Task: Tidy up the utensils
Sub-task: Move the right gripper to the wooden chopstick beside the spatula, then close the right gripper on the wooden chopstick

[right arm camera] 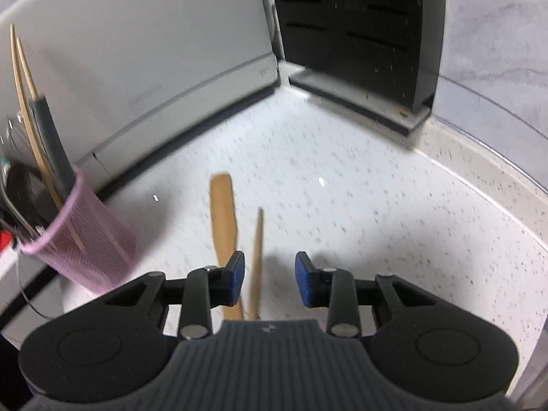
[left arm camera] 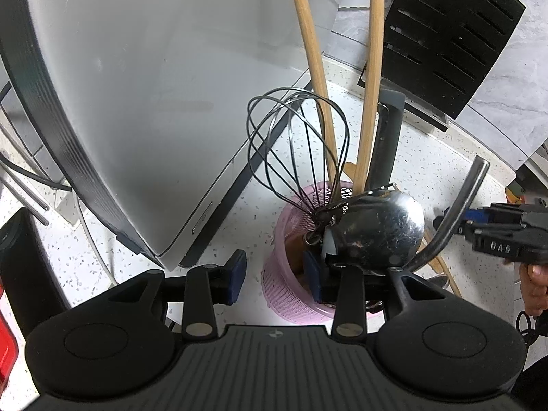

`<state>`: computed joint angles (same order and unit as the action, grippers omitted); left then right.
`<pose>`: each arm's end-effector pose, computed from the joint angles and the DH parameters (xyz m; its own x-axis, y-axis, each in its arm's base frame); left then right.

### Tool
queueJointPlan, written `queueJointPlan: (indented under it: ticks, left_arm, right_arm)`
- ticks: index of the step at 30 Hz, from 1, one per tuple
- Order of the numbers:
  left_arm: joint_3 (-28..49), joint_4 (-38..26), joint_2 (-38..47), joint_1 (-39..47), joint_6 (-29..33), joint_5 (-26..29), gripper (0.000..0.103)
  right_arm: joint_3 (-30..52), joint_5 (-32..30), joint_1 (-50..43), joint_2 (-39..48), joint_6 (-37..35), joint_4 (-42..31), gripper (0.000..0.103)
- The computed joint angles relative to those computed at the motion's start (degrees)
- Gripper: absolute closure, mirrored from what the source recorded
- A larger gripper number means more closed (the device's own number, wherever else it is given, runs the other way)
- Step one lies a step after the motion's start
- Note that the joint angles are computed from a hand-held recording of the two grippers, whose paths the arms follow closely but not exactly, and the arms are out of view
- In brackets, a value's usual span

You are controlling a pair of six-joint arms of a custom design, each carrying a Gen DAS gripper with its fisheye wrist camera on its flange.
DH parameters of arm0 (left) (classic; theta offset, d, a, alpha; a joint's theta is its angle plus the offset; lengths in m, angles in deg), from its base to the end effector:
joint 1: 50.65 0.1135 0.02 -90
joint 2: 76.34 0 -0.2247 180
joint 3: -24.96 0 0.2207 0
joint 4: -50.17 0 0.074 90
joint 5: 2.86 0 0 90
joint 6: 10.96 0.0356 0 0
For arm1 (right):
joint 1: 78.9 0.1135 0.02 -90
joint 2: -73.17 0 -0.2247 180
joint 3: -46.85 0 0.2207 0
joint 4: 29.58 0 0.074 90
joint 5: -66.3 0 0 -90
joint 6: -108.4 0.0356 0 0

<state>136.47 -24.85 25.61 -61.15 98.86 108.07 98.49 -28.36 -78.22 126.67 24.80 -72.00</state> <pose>0.3209 -0.0724 0.2724 -0.7343 0.4582 -0.5009 0.6006 0.7823 -0.1649 0.1853 0.0051 0.2105 -0.7016 0.1028 -0.7052 0.0083 0.9907 0.1362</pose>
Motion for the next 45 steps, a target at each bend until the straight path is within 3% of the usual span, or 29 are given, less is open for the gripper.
queueJointPlan:
  ticks: [6, 8, 9, 11, 15, 18, 25, 29, 36, 41, 45]
  left_arm:
    - [-3.4, 2.8, -1.8, -0.8, -0.5, -0.6, 0.058]
    - [-5.1, 4.6, -2.8, -1.1, -0.9, -1.1, 0.057]
    - [-5.2, 4.8, -2.6, -1.1, -1.6, -1.5, 0.053]
    - [-4.2, 3.8, -1.6, -0.6, -2.6, -0.3, 0.054]
    - [-6.0, 5.6, -2.4, -0.4, -1.7, 0.2, 0.054]
    - [-8.3, 7.5, -3.9, 0.0, 0.0, 1.0, 0.056]
    - [-8.3, 7.7, -4.6, -2.1, 0.8, -2.7, 0.055]
    - [-8.8, 7.9, -5.0, -2.4, 1.0, -3.5, 0.055]
    - [-9.1, 8.3, -5.1, -2.8, 1.0, -4.4, 0.053]
    - [-9.2, 8.3, -5.2, -3.1, 1.0, -4.8, 0.052]
    - [-9.3, 8.6, -5.1, -3.5, 0.7, -5.0, 0.051]
  right_arm:
    - [-5.4, 1.9, 1.3, -5.7, -4.0, 1.6, 0.072]
    - [-5.5, 3.8, 2.6, -6.3, -2.7, 1.8, 0.09]
    - [-5.9, 1.6, 2.0, -6.7, -3.0, 2.2, 0.097]
    - [-6.4, 2.6, 3.1, -7.3, -3.1, 3.0, 0.096]
    - [-5.5, 3.9, 4.3, -5.1, 0.3, 2.4, 0.081]
    - [-4.7, 2.0, 4.0, -3.5, 2.3, 1.4, 0.081]
    - [-5.5, 5.5, 7.5, -3.0, 3.3, 2.8, 0.09]
    - [-5.9, 3.8, 5.7, -3.1, 5.7, 4.0, 0.092]
    - [-5.6, 6.2, 6.9, -2.1, 3.8, 3.8, 0.102]
    - [-6.9, 3.4, 1.1, -6.7, 1.0, 0.0, 0.102]
    - [-8.6, -3.5, -11.7, -11.3, -5.7, -3.6, 0.102]
